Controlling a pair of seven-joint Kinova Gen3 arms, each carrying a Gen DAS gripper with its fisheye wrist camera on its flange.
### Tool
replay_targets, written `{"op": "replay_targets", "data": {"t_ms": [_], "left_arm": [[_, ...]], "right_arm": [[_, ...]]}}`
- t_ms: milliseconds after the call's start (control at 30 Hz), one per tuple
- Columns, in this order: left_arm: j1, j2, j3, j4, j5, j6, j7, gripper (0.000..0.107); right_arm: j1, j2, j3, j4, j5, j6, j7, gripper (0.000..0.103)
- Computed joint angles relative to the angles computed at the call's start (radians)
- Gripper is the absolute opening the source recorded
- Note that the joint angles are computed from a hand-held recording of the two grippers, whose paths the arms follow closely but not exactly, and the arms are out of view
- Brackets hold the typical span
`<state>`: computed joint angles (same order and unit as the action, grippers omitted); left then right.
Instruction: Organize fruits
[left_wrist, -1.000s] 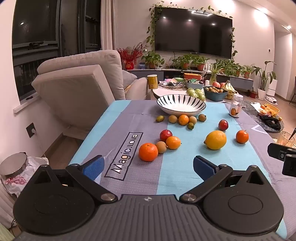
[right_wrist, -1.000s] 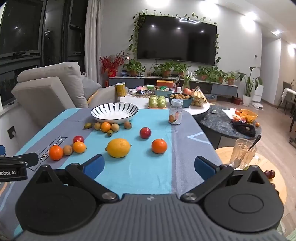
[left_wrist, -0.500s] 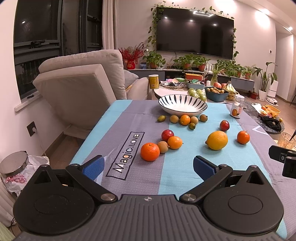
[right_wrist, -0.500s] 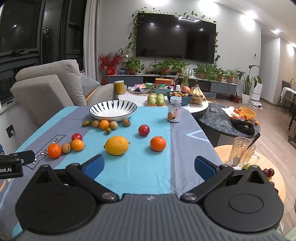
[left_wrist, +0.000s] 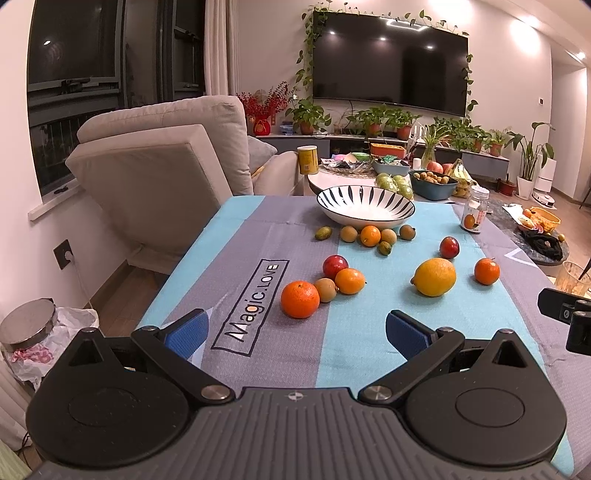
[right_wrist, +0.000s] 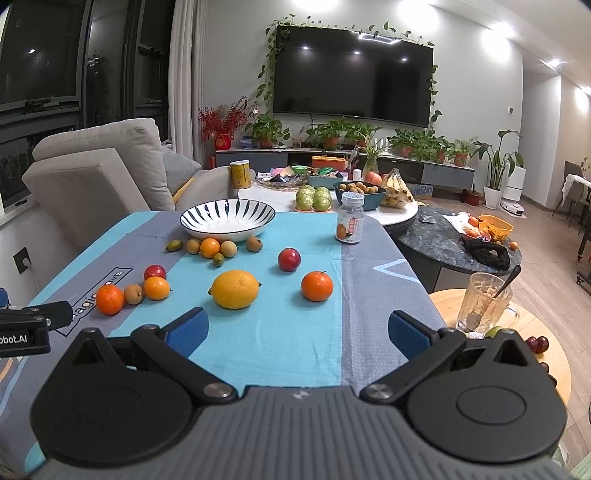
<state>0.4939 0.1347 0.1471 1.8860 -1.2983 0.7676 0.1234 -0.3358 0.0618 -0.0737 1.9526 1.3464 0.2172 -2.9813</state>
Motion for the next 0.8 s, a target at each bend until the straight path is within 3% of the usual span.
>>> {"op": "replay_targets", "data": {"t_ms": [800], "left_arm": [[0.001, 0.003, -0.002, -0.001, 0.001, -0.008, 0.0, 0.103]], "right_arm": [[-0.006, 0.002, 0.004, -0.005, -0.038, 0.003, 0.04, 0.071]]}}
